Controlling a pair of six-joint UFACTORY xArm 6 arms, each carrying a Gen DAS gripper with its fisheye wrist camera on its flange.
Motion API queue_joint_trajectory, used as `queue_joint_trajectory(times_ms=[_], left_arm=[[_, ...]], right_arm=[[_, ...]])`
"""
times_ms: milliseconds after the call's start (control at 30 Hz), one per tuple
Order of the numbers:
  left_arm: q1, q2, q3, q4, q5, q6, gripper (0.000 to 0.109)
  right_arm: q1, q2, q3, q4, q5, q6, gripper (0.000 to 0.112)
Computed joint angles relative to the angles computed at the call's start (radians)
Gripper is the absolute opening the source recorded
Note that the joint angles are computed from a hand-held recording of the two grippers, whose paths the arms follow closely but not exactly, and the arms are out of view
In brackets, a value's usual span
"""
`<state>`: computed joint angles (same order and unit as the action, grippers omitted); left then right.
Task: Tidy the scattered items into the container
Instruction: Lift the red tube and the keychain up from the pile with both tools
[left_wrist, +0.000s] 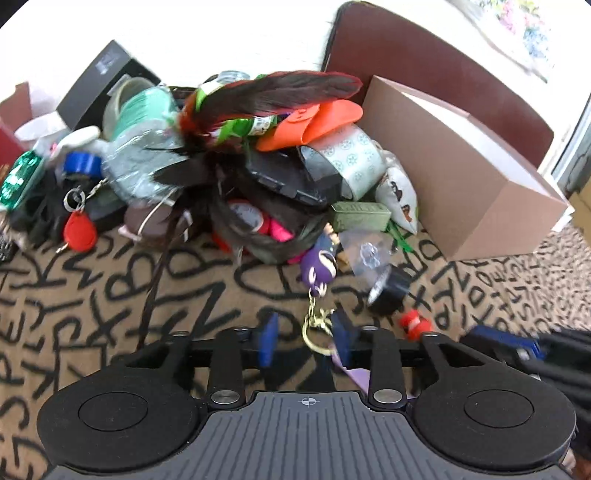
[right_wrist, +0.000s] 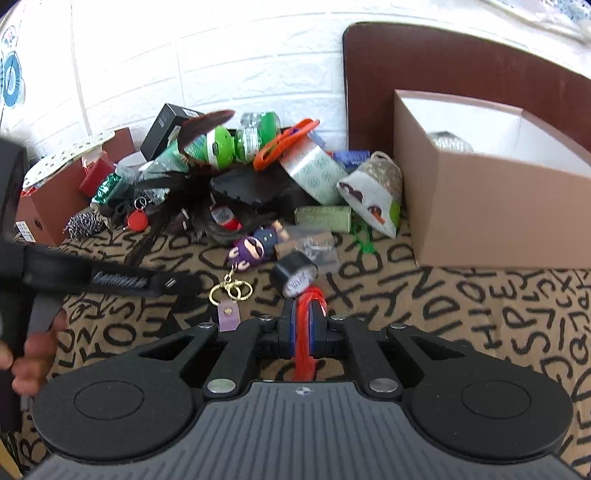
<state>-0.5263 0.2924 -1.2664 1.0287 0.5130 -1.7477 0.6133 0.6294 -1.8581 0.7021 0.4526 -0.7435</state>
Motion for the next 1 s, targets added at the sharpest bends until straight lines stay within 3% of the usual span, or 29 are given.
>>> queue_joint_trajectory(times_ms=[267,433,500,800,867,900,933,967,1000], left_arm=[[0.025,0.085,-0.105,-0.053,0.02,0.087,0.05],[0.038,0.135,-0.167,-0.091,0.007,0.156,0.051],[0.039,0.154,-0.191,-0.09,0.015,0.171,0.054],[0.062,0.167,-0.199,-0.059,-0.049,0.108,0.065],[0.064,0.182,-0.218,-0.086,-0.037,0.132,0.061],[0.062,0.189,-0.234,-0.106,-0.017,0.159,0.054],[0.057,0.196,-0.25,-0.128,0.009,0.192,0.034],[0.059,0.2,-0.255,-0.149,0.005,0.22,0.024],[0.059,0.198,-0.252,-0.16,-0.004,0.232,0.025]], right_arm=[[-0.009,0.031,-0.033,-0.033,0.037,0.031,0.008],[-0.01,0.045,-0.05,-0.041,0.059,0.035,0.027],[-0.009,0.046,-0.05,-0.048,0.067,0.032,0.029],[-0.002,0.047,-0.04,-0.073,0.084,0.044,0.036],[-0.001,0.05,-0.044,-0.073,0.086,0.046,0.036],[-0.002,0.052,-0.048,-0.073,0.091,0.046,0.036],[-0.001,0.051,-0.046,-0.074,0.088,0.046,0.036],[0.0,0.049,-0.042,-0.074,0.084,0.042,0.036],[0.001,0.049,-0.041,-0.075,0.084,0.041,0.036]])
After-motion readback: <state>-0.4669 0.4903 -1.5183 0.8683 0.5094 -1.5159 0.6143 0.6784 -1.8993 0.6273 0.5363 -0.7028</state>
